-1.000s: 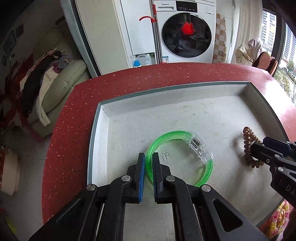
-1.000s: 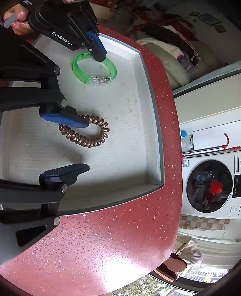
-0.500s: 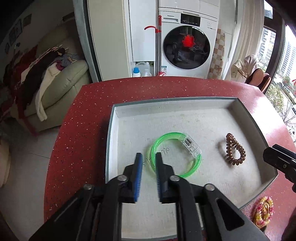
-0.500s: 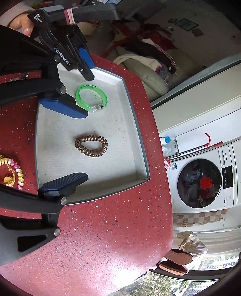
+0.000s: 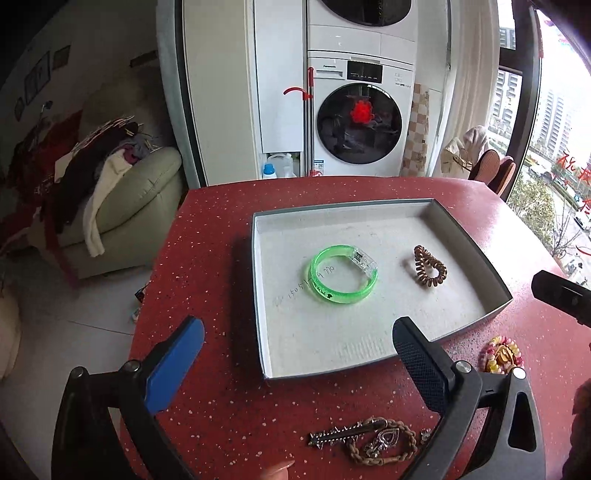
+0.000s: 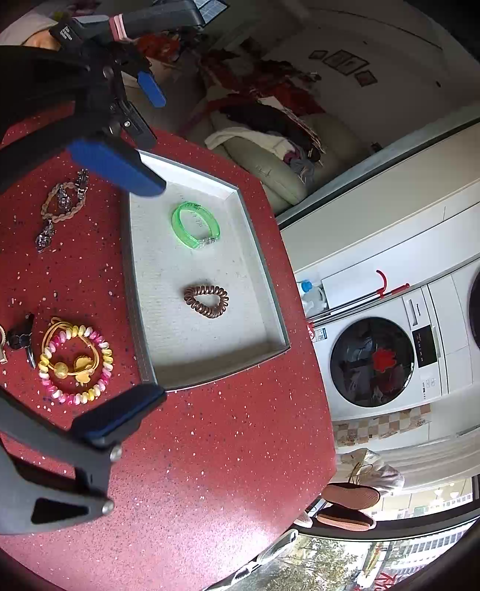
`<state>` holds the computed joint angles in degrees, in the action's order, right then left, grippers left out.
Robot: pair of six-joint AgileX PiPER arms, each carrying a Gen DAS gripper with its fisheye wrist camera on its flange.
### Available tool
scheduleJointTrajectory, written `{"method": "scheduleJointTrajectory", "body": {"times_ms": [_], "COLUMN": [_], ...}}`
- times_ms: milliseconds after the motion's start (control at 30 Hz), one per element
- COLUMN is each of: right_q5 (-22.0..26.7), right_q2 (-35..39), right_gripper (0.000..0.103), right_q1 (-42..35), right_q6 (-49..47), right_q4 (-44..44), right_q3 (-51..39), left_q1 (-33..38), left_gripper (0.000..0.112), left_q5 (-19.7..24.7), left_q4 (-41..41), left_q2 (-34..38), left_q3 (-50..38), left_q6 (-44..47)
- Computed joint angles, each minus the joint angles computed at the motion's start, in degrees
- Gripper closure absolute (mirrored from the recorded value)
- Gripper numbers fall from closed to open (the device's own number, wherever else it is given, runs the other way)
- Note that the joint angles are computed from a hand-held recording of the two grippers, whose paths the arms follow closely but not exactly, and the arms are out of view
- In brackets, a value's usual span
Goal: Organize jewelry
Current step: 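Move the left tool to the silver spiked hair clip while the right tool approaches the black claw clip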
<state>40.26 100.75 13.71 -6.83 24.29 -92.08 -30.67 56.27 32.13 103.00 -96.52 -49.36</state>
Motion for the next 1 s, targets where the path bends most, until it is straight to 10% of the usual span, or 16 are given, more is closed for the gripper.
{"method": "scheduleJointTrajectory", "body": {"times_ms": [1000], "right_q5": [1.61], "right_q2": [-9.92], "right_gripper": [0.0], "right_q1": [3.59], "right_q6": [9.72], "right_q4": [-14.95], "right_q3": [20.34], "left_q1": [-2.94], "left_gripper": [0.009], "left_q5": [-5.87], "left_q4": [-0.05], "left_q2": [-5.2], "left_q3": [17.29], "left_q6": [-0.92]}}
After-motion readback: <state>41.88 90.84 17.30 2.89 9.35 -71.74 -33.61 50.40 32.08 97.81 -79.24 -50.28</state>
